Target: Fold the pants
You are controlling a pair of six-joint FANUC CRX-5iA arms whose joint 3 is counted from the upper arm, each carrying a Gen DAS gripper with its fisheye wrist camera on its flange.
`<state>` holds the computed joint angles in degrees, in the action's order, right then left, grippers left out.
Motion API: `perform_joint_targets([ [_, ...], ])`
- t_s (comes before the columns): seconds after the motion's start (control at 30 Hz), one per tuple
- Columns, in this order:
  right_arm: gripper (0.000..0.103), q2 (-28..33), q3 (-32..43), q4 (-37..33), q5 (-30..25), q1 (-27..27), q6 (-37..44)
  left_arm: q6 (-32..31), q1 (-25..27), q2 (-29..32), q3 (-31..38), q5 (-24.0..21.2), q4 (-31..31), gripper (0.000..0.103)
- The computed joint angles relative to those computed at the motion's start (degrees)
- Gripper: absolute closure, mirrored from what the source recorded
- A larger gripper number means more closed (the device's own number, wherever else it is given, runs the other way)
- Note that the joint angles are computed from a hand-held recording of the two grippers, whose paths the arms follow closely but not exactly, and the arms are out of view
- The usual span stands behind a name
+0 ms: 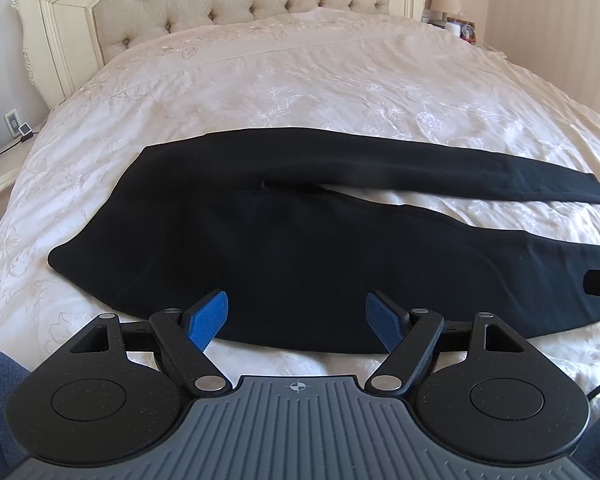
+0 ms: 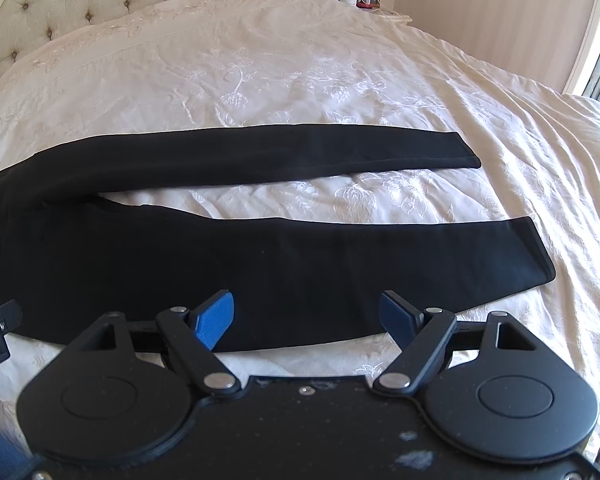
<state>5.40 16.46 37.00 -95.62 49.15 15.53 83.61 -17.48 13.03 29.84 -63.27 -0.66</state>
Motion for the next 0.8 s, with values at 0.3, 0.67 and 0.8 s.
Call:
perform_joint_targets([
  [0.3, 0.02, 0.4, 0.5, -0.3, -0.1, -0.3, 0.5, -0.1, -0.7, 1.3, 2.9, -3.8, -1.9, 0.028],
  [0.67, 0.02, 0.6, 0.8, -0.5, -0.4, -0.4, 1.0, 0.0, -0.8, 2.1, 4.2, -5.9, -1.8, 0.028],
  [0.8, 0.02, 0.6, 0.8, -0.5, -0.4, -0.5, 0.9, 0.0, -0.7, 1.8, 3.6, -4.9, -1.5, 0.028],
])
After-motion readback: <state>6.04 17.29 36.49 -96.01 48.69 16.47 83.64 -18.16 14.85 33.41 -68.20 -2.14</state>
